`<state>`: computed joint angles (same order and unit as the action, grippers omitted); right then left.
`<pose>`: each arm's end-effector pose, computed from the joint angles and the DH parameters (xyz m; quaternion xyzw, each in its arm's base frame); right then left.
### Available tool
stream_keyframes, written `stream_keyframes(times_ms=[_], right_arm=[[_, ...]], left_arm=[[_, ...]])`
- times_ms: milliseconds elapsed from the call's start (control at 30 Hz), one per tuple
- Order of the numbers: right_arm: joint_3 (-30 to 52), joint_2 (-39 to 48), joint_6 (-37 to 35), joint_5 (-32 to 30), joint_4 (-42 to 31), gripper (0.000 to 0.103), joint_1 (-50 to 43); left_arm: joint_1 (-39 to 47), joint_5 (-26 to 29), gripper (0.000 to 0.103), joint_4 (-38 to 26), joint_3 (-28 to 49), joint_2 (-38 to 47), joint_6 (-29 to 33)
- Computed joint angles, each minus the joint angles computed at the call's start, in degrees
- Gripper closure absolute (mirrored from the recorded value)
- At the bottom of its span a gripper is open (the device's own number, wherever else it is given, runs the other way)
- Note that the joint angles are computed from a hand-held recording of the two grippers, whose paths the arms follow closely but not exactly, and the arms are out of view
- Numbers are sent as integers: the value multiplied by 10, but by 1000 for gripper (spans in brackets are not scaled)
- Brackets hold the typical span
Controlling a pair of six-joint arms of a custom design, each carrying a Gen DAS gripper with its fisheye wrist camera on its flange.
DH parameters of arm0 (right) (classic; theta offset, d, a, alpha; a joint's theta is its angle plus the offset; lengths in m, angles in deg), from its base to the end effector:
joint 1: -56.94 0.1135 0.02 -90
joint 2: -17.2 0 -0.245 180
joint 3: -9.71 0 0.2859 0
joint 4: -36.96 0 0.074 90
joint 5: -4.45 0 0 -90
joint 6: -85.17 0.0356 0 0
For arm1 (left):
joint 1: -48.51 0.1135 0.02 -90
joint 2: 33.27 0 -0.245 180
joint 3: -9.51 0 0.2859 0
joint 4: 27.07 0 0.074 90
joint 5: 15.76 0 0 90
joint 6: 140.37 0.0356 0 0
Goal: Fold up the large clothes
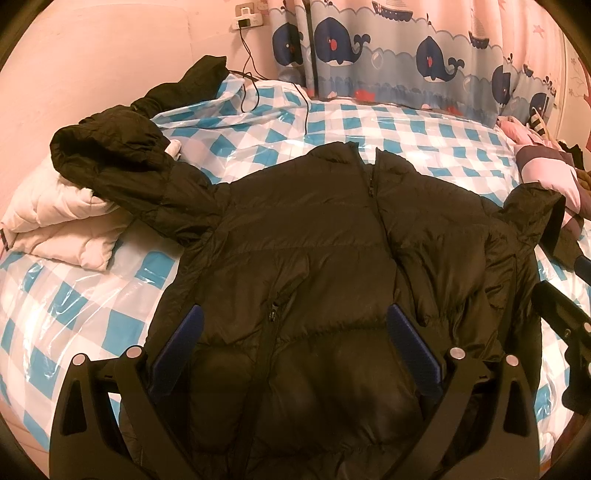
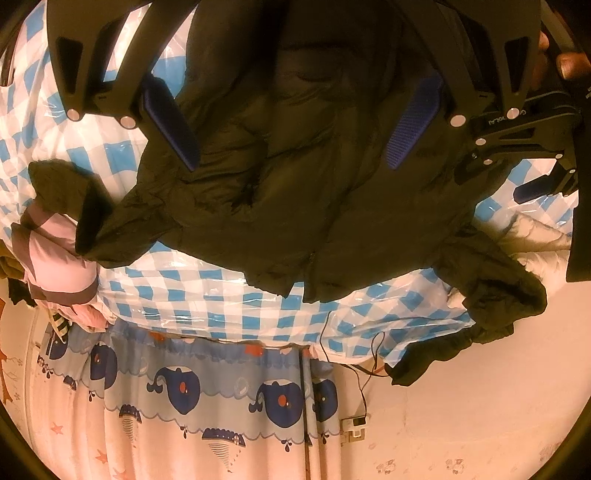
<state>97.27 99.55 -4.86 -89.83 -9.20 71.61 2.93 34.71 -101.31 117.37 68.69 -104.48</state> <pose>0.3426 0.0924 0.3105 -0.1317 0.8997 0.0865 0.4071 0.2910 -0.2646 0.2883 -0.1321 0.9170 0.0790 0.3679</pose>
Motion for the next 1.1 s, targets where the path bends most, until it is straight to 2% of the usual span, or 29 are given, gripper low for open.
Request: stream_keyframes(times_ms=[1100], right_arm=[[15,15,-3,17,-18,6,2]], left_arm=[[9,13,8,-1,-7,0,-2]])
